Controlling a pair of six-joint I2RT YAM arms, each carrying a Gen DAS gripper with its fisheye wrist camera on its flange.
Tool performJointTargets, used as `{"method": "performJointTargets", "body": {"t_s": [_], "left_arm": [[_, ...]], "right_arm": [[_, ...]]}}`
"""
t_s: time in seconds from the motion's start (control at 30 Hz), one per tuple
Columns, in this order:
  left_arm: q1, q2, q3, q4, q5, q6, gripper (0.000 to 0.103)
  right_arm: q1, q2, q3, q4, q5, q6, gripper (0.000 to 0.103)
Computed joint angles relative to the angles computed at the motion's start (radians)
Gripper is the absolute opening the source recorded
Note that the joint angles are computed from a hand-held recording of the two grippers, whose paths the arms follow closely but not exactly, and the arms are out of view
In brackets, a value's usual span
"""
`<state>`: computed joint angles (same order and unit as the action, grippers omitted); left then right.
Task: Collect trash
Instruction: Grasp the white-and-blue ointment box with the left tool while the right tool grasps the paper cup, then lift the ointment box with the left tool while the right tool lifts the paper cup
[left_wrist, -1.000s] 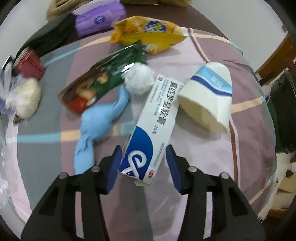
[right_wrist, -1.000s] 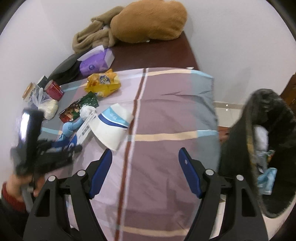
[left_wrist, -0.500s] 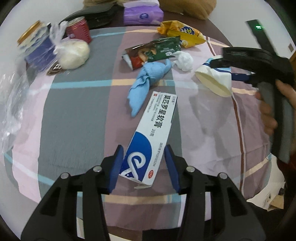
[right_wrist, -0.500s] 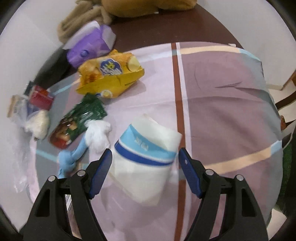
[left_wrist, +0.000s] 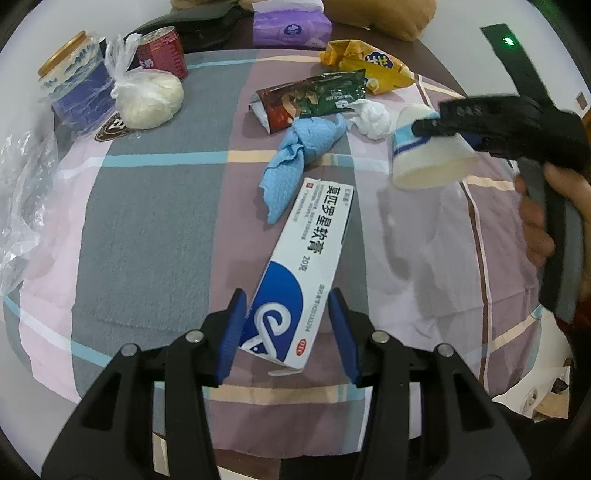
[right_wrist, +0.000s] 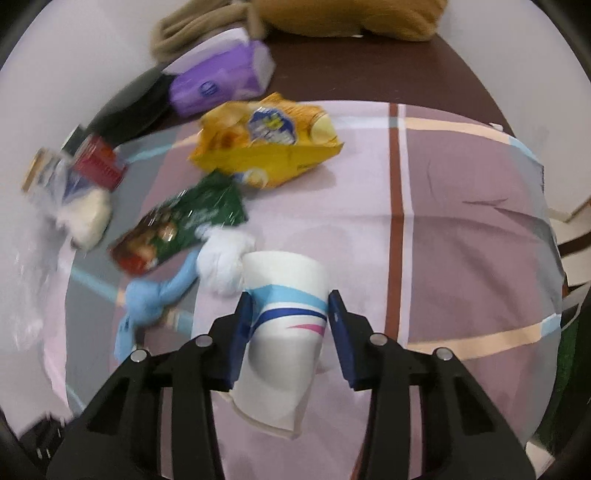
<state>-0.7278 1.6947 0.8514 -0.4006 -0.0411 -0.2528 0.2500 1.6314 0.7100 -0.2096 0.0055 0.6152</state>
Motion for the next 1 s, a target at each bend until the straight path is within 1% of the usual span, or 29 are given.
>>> {"method": "performJointTargets", "body": {"t_s": [0.03,0.1,0.17,0.27,0.3,0.37,0.4,0.5,0.57,0.63,0.7,0.8,0.83,0.87,0.9,1.0], "left_arm": [[-0.001,0.003,0.002,0.003,0.002,0.000,0.047],[-0.002,0.013,0.009,0.006,0.008,0.008,0.047],[-0.002,0.018,0.014,0.007,0.009,0.016,0.047],[-0.002,0.023,0.025,0.005,0.011,0.024,0.047],[-0.003,0.027,0.030,0.004,0.011,0.025,0.047],[-0.008,0.031,0.037,0.004,0.010,0.027,0.047],[-0.011,0.038,0.044,0.004,0.010,0.027,0.047],[-0.031,0.080,0.075,-0.004,0.005,0.028,0.047],[-0.042,0.111,0.096,-0.008,0.005,0.027,0.047],[-0.055,0.136,0.112,-0.011,0.005,0.027,0.052],[-0.067,0.149,0.124,-0.012,-0.005,0.026,0.056],[-0.072,0.156,0.137,-0.018,-0.009,0.025,0.058],[-0.072,0.159,0.142,-0.021,-0.013,0.026,0.060],[-0.071,0.159,0.143,-0.023,-0.015,0.027,0.061],[-0.069,0.161,0.145,-0.026,-0.015,0.027,0.061],[-0.064,0.168,0.150,-0.029,-0.015,0.029,0.061]], "right_arm": [[0.001,-0.017,-0.018,0.002,-0.021,-0.005,0.042],[-0.022,-0.074,-0.080,0.007,-0.127,-0.036,0.042],[-0.026,-0.148,-0.143,-0.008,-0.184,-0.069,0.042],[-0.043,-0.282,-0.226,-0.075,-0.191,-0.116,0.042],[-0.054,-0.307,-0.242,-0.085,-0.197,-0.118,0.042],[-0.093,-0.420,-0.292,-0.139,-0.198,-0.122,0.042],[-0.094,-0.484,-0.307,-0.182,-0.163,-0.117,0.042],[-0.058,-0.614,-0.326,-0.296,-0.053,-0.091,0.042],[-0.056,-0.654,-0.333,-0.336,-0.037,-0.088,0.042],[-0.044,-0.668,-0.342,-0.344,-0.028,-0.076,0.042],[-0.024,-0.649,-0.347,-0.338,-0.009,-0.066,0.043],[0.020,-0.617,-0.344,-0.345,0.060,-0.047,0.043],[0.029,-0.612,-0.344,-0.346,0.070,-0.041,0.046],[0.029,-0.605,-0.346,-0.343,0.074,-0.039,0.052],[0.032,-0.598,-0.345,-0.346,0.087,-0.031,0.056],[0.071,-0.573,-0.329,-0.378,0.164,0.003,0.067]]}}
